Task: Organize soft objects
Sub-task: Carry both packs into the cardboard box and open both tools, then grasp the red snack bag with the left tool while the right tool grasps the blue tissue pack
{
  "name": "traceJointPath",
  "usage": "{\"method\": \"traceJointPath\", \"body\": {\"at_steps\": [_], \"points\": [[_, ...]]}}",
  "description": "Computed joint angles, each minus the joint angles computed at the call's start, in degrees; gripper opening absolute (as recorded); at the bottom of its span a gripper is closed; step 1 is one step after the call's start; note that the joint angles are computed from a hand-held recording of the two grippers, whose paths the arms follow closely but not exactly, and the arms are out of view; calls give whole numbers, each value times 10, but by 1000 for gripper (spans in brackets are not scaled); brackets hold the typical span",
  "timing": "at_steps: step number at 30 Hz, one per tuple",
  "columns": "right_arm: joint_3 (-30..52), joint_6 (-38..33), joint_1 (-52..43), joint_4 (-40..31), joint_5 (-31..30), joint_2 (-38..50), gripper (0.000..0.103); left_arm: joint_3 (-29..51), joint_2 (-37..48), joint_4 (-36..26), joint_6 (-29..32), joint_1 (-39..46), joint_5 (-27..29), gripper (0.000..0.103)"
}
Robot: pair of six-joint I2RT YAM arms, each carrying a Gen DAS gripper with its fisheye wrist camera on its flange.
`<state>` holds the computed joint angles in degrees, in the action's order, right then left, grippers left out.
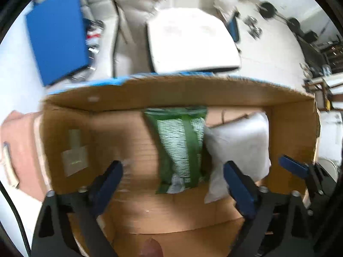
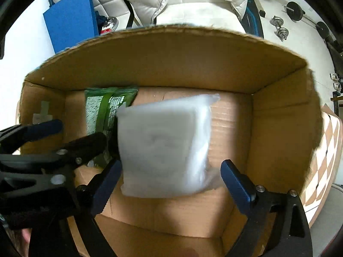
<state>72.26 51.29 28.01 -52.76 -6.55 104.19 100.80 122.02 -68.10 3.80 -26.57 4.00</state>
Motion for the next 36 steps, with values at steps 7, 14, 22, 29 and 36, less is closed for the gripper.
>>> {"method": "traceJointPath", "body": {"at_steps": [7,14,22,29,36], "points": [[-2,39,43,-45,56,-78,103,-105,-145,39,-15,19,-11,100],[64,143,163,-154,133,-145,103,-241,-359,8,-7,61,-2,100],[71,420,406,-165,151,-166,103,-453,-448,-26,111,363,24,99],[-5,581,485,21,87,-86,103,-477,-218,62,116,510,36,87],[-15,634,481,124,47,9,103,-499,-128,153,103,478,-30,65]]}}
